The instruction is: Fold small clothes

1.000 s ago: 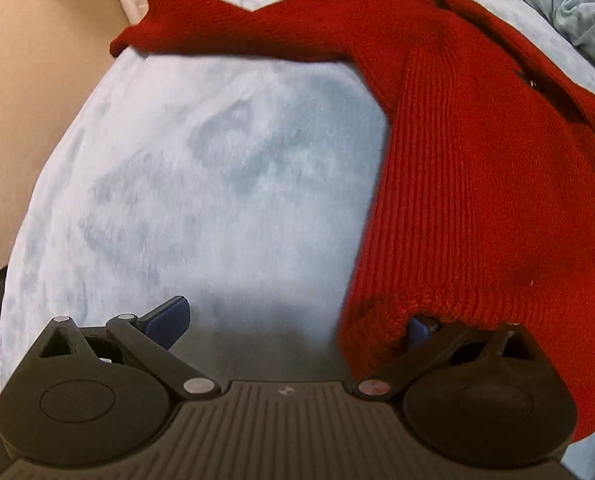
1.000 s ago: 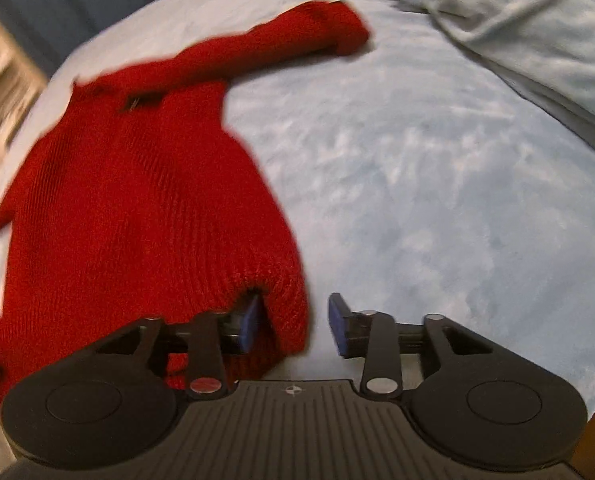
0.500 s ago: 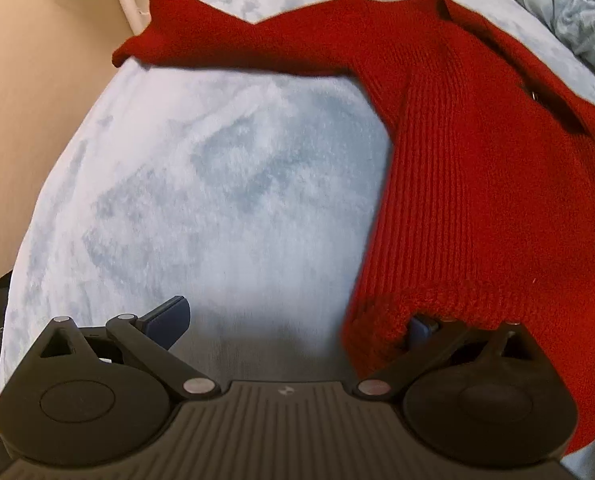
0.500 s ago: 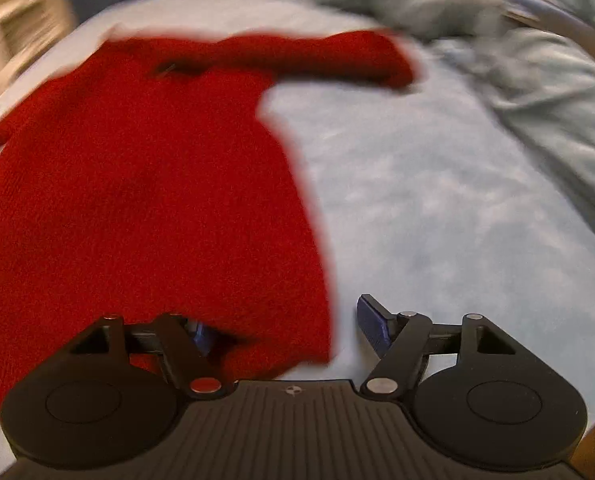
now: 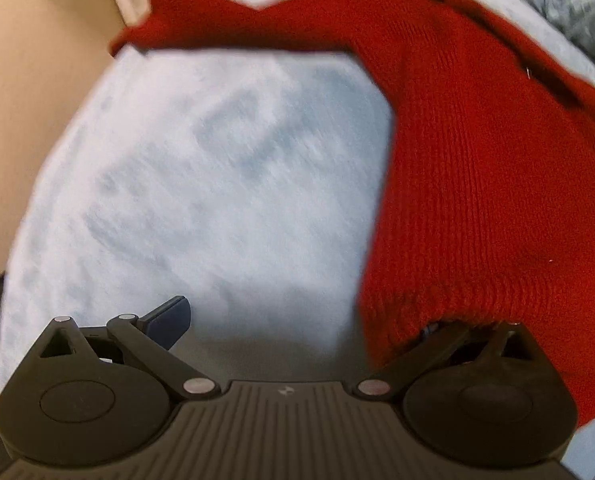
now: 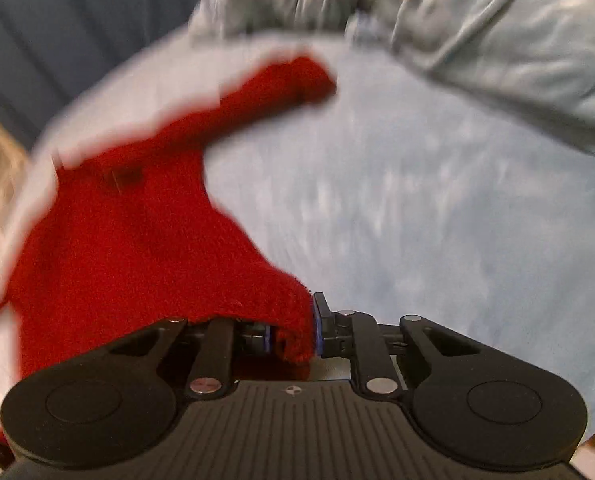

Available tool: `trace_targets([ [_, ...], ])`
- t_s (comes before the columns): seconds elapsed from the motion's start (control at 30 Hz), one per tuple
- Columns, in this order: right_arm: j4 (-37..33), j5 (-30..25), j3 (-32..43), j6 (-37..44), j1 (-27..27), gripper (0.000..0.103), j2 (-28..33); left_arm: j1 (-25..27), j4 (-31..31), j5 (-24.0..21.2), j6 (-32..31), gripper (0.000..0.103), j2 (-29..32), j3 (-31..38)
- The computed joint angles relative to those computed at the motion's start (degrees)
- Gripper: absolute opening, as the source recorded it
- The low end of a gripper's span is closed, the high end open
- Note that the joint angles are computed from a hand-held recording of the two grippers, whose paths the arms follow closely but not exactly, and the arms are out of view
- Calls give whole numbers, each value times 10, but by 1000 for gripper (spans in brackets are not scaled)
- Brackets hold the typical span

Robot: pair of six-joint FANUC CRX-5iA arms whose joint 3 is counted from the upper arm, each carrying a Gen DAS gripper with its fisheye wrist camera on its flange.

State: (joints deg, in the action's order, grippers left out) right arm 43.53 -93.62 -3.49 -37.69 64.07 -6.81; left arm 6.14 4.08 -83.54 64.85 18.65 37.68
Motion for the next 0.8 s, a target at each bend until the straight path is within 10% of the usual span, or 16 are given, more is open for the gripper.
trace_targets([
  [0.33, 65, -111, 79, 130, -37, 18, 14, 20, 70, 43, -55, 103, -24, -26],
  [0.57, 18, -101, 54, 119, -58, 18, 8, -1, 11, 20, -48, 103, -41, -83],
  [0.8, -18, -65, 20, 123, -76, 18, -13, 12, 119, 17, 4, 103, -75, -169],
])
